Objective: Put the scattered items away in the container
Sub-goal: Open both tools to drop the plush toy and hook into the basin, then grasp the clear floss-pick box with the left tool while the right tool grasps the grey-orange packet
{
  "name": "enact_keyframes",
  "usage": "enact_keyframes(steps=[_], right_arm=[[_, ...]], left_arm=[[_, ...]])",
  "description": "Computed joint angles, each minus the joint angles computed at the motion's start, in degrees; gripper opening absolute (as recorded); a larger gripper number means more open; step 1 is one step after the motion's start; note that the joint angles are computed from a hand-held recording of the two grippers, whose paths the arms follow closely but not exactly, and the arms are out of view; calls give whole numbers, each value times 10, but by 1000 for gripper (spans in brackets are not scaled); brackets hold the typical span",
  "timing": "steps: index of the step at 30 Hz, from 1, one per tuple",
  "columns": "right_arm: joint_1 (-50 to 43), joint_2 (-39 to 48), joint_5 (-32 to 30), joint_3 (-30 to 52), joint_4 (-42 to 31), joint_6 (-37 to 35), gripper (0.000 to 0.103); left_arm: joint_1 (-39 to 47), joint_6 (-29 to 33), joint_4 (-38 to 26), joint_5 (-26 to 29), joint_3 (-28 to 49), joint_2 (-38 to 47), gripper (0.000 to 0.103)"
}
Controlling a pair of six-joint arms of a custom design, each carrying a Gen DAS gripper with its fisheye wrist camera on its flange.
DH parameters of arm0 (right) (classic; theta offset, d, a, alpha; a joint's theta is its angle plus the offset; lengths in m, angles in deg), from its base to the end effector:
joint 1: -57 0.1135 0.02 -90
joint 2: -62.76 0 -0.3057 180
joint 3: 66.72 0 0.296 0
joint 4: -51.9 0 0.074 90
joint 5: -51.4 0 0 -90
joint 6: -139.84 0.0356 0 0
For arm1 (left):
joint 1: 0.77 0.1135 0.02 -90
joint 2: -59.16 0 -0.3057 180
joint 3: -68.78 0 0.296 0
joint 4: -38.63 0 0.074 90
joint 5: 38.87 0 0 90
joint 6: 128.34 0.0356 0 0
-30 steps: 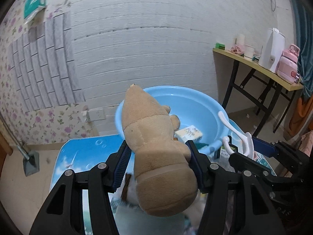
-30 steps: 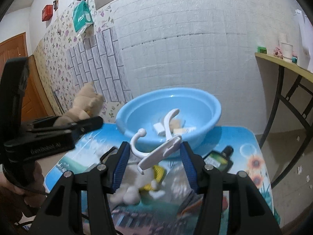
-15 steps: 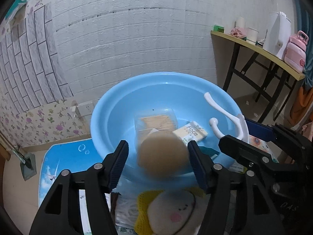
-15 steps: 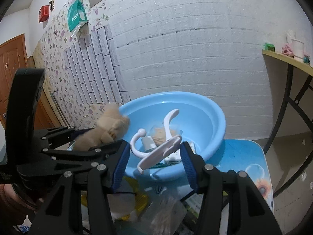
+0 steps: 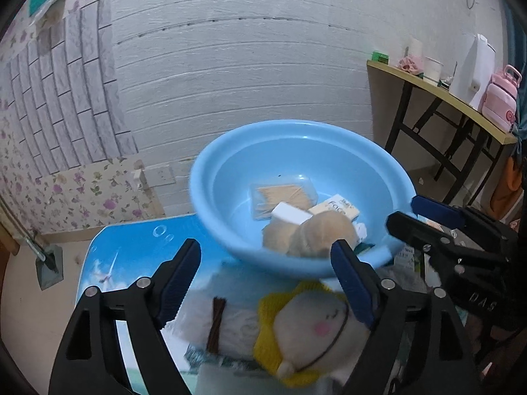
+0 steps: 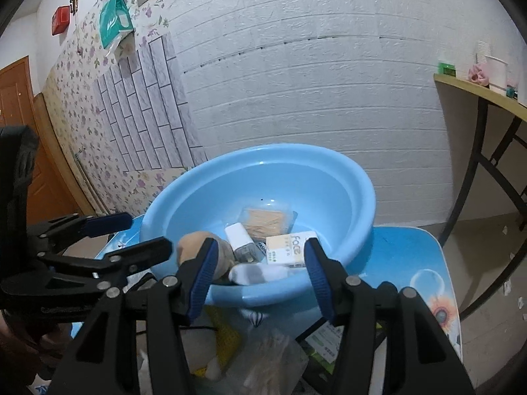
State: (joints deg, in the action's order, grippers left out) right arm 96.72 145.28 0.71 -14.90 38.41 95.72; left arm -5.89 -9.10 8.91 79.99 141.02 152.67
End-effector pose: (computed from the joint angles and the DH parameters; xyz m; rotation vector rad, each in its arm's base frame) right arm 0.2510 0.1792 0.1947 0.4327 2.0967 0.0530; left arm 0.3777 -0.0511 0.2295 0.8978 2.1794 -0.4170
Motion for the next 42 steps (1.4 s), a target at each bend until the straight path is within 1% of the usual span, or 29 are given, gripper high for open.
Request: enact_keyframes(steps=[2,4,7,9,10,13,16,20,22,26,30,36,42], right_arm=[[15,-3,12,4,-25,17,55],[25,-4,12,5,-46,41,55],[49,-10,21,0,-81,89,55],[69,-12,32,-2,-106,122,55],[80,-12,37,-2,-122,142,55],[113,-8,49,-3,-163,197,55],[143,-1,55,1,-202,247,55],[171,11,57,7,-241,299,55],[183,16,56,8,-249,320,55],[202,29,42,8,-247,344,55],[217,44,32,11,-254,362,55],[221,43,36,11,-273,386,55],[216,43,33,9,-279,390,55]], left_arm=[[15,7,-6,6,-8,-6,82],[29,16,-12,9,-16,-14,82],[54,35,-20,23,-33,-26,83],[72,49,-23,29,-47,-35,87],[79,55,-24,31,-53,-38,88],[107,83,-37,45,-69,-45,88],[125,105,-44,47,-83,-49,89],[152,142,-65,54,-92,-47,90],[166,163,-80,61,-94,-47,93],[192,189,-92,72,-100,-41,95],[205,197,-92,58,-98,-26,95],[216,181,-83,53,-87,-11,95],[213,170,-79,46,-75,5,95]])
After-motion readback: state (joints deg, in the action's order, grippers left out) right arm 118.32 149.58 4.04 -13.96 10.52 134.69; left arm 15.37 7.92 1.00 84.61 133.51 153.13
